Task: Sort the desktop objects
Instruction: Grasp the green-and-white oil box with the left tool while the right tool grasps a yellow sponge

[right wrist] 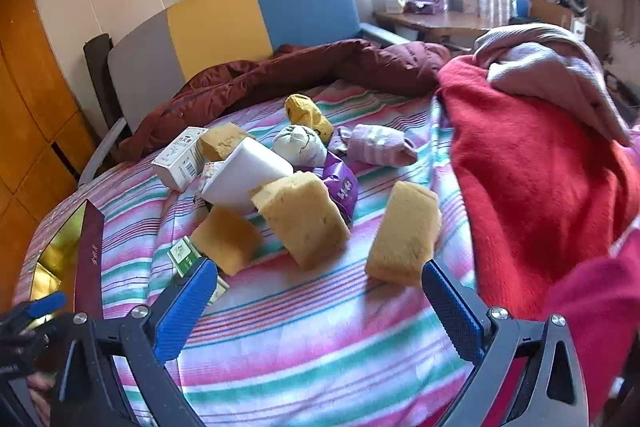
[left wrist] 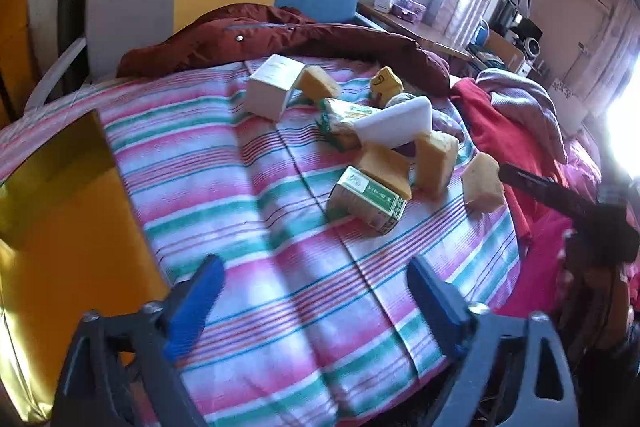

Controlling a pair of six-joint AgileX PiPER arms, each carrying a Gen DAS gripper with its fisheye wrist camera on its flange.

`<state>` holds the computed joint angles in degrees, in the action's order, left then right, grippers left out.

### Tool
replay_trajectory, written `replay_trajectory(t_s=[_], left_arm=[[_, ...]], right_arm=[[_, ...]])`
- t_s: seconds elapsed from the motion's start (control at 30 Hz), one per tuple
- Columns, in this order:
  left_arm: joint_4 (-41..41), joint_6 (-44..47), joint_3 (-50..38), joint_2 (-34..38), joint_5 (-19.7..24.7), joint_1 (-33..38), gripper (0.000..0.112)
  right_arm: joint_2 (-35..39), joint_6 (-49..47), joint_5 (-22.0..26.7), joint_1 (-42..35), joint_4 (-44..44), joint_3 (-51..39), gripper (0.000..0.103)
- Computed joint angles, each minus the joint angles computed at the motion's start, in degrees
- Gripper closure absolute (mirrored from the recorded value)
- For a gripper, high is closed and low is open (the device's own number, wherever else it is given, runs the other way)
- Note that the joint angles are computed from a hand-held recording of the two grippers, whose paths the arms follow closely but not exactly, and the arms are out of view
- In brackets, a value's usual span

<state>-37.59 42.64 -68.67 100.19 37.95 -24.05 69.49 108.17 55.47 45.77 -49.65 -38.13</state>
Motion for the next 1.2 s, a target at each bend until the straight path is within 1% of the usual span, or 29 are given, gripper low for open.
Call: replay_trajectory(t_s=[0.07,0.17,0.27,0.33,0.37,0.4,0.43,0.47,0.53,0.57,0.63,0.7,0.83,0.9,1.0,1.2], left_arm=[[-0.6,1.9,-0.1,0.5,-1.9,-1.2,0.012],[2.7,-0.1,-2.1,1.8,-2.3,-3.0,0.012],[5.9,-2.4,-4.1,3.6,-2.8,-4.8,0.014],[6.7,-3.0,-5.8,5.2,-1.5,-5.4,0.017],[7.2,-3.5,-7.0,6.4,-0.6,-5.8,0.021],[7.3,-3.9,-8.4,7.6,0.5,-6.1,0.024],[7.0,-3.9,-9.8,9.0,1.9,-6.2,0.029],[6.9,-4.5,-11.5,10.4,3.4,-6.2,0.03],[7.5,-7.3,-14.5,13.2,5.7,-6.4,0.03],[6.7,-7.0,-15.2,14.1,6.2,-6.2,0.03],[6.1,-6.8,-16.5,15.5,6.8,-6.2,0.03],[6.4,-6.1,-18.1,16.9,7.4,-6.7,0.029],[7.6,-2.6,-22.3,19.8,10.5,-8.0,0.026],[8.8,-0.4,-22.2,20.0,8.7,-9.4,0.023],[11.3,1.4,-24.3,21.7,8.1,-10.8,0.019],[14.5,-1.1,-31.3,26.8,9.8,-11.7,0.018]], right_arm=[[1.2,-5.9,-4.4,-5.0,0.9,-0.7,0.001],[5.6,-14.6,-11.6,-12.3,3.2,-2.9,0.001],[10.4,-19.7,-16.3,-17.4,4.6,-4.6,0.001],[12.9,-24.0,-18.2,-20.2,7.1,-5.8,0.001],[14.0,-25.9,-19.1,-21.2,7.9,-6.3,0.001],[14.6,-27.0,-19.4,-21.7,8.4,-6.8,0.001],[15.2,-27.7,-19.7,-22.0,8.5,-7.2,0.004],[16.1,-28.4,-19.9,-22.1,8.5,-7.6,0.008],[17.5,-29.6,-19.7,-22.3,8.9,-8.5,0.045],[17.7,-30.1,-20.0,-22.5,9.3,-8.6,0.043],[17.6,-29.8,-19.6,-21.7,8.1,-8.5,0.044],[17.3,-30.9,-19.6,-21.9,9.0,-8.5,0.045],[15.2,-31.8,-21.6,-23.1,10.2,-7.3,0.045],[15.5,-31.0,-21.9,-22.7,9.6,-7.7,0.045],[15.1,-31.5,-22.7,-22.7,10.0,-7.6,0.045],[14.1,-32.0,-23.4,-23.6,10.4,-7.0,0.045]])
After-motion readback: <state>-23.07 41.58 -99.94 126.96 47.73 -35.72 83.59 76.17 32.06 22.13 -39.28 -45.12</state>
